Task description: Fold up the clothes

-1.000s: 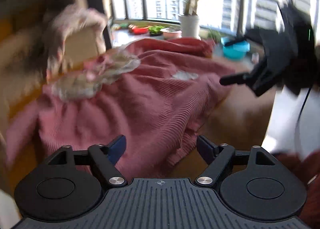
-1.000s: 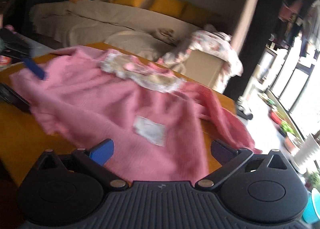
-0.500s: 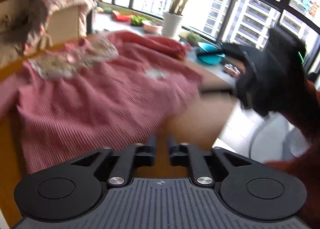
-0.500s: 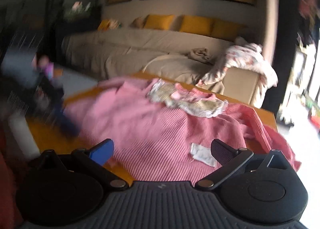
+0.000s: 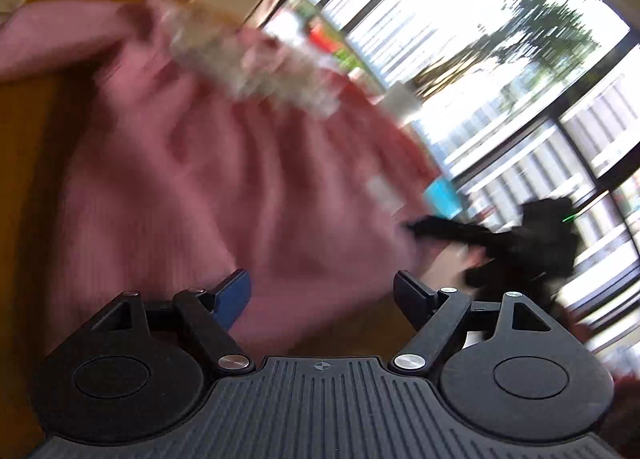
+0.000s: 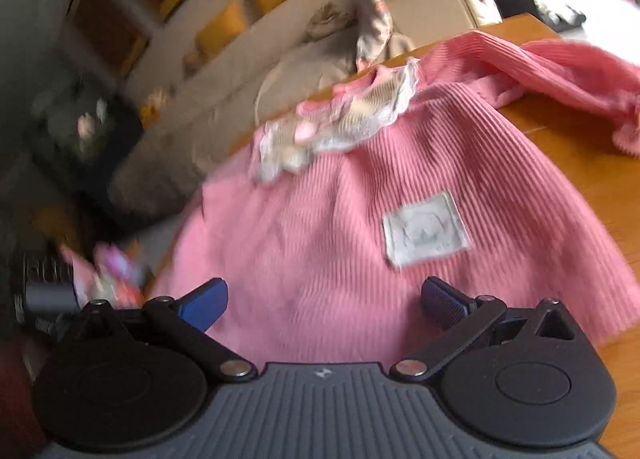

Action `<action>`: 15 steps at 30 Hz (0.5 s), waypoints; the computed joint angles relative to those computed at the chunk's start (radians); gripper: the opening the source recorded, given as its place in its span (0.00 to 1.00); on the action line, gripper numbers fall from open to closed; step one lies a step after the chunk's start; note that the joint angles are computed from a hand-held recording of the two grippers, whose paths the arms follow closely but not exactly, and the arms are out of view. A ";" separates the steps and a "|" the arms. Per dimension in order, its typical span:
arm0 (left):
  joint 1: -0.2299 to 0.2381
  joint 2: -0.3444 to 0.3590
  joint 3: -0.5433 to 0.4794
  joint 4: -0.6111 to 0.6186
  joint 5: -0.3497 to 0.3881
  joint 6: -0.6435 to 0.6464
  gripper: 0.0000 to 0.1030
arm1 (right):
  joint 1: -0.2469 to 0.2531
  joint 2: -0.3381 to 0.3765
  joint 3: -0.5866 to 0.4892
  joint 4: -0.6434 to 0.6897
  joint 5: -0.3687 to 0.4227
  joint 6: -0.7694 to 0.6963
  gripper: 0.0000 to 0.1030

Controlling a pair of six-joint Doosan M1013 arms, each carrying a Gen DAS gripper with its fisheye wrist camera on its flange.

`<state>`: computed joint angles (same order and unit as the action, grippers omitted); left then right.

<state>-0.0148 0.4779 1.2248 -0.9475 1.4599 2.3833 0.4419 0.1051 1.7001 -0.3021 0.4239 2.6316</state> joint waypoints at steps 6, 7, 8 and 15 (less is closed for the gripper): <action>0.014 -0.036 0.018 0.063 -0.068 0.018 0.87 | 0.108 -0.022 -0.025 -0.327 0.312 0.076 1.00; 0.009 -0.040 0.019 0.066 -0.078 0.028 0.88 | 0.136 -0.019 -0.025 -0.420 0.334 0.079 1.00; 0.004 -0.040 0.020 0.061 -0.076 0.034 0.89 | 0.161 -0.016 -0.028 -0.497 0.357 0.066 1.00; -0.019 -0.033 0.028 0.035 -0.041 0.068 0.93 | 0.198 0.076 -0.112 -0.487 0.367 -0.249 1.00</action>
